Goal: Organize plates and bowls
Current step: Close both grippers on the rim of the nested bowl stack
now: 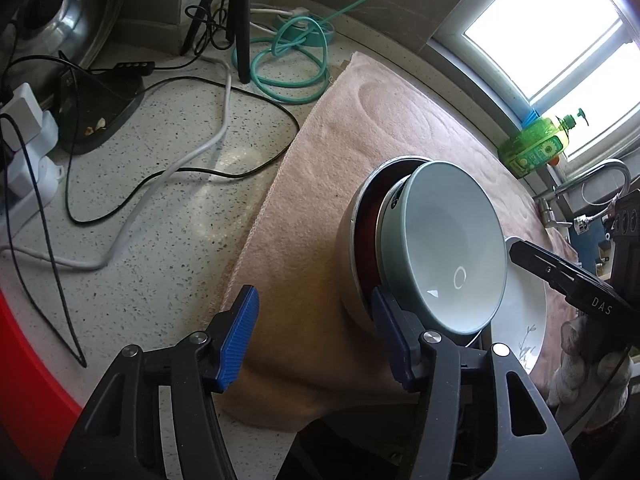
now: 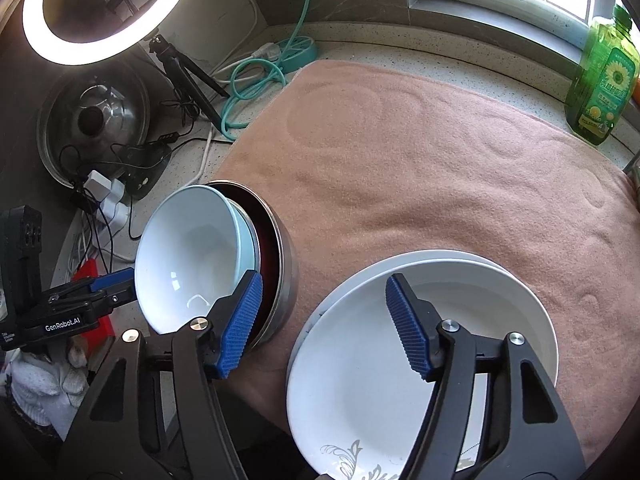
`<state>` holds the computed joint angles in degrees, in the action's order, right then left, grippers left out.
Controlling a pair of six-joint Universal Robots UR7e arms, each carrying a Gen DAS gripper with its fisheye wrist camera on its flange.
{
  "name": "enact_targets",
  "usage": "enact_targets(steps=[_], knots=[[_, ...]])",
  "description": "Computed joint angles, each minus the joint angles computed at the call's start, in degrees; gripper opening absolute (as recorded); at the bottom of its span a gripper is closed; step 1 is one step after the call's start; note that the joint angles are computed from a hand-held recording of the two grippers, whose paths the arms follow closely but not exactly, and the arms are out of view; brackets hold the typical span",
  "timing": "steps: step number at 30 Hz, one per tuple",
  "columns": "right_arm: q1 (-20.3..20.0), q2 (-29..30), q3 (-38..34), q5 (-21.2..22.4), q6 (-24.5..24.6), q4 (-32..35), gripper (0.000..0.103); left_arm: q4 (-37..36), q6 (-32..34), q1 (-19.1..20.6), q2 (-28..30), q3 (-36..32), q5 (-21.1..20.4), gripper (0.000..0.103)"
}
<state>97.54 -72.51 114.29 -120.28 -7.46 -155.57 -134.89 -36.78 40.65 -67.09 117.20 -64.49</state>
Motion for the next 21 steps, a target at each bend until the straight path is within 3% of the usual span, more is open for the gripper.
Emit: enact_targets(steps=[8,21], knots=[[-1.79,0.38,-1.01,4.2,2.25,3.44,0.039,-1.01,1.08,0.58,1.12,-0.98,-1.99,0.036],[-2.92,1.62,-2.47,8.45,4.22,5.74,0.018,-3.02,3.77,1.35,2.04,-1.53,-4.42,0.013]])
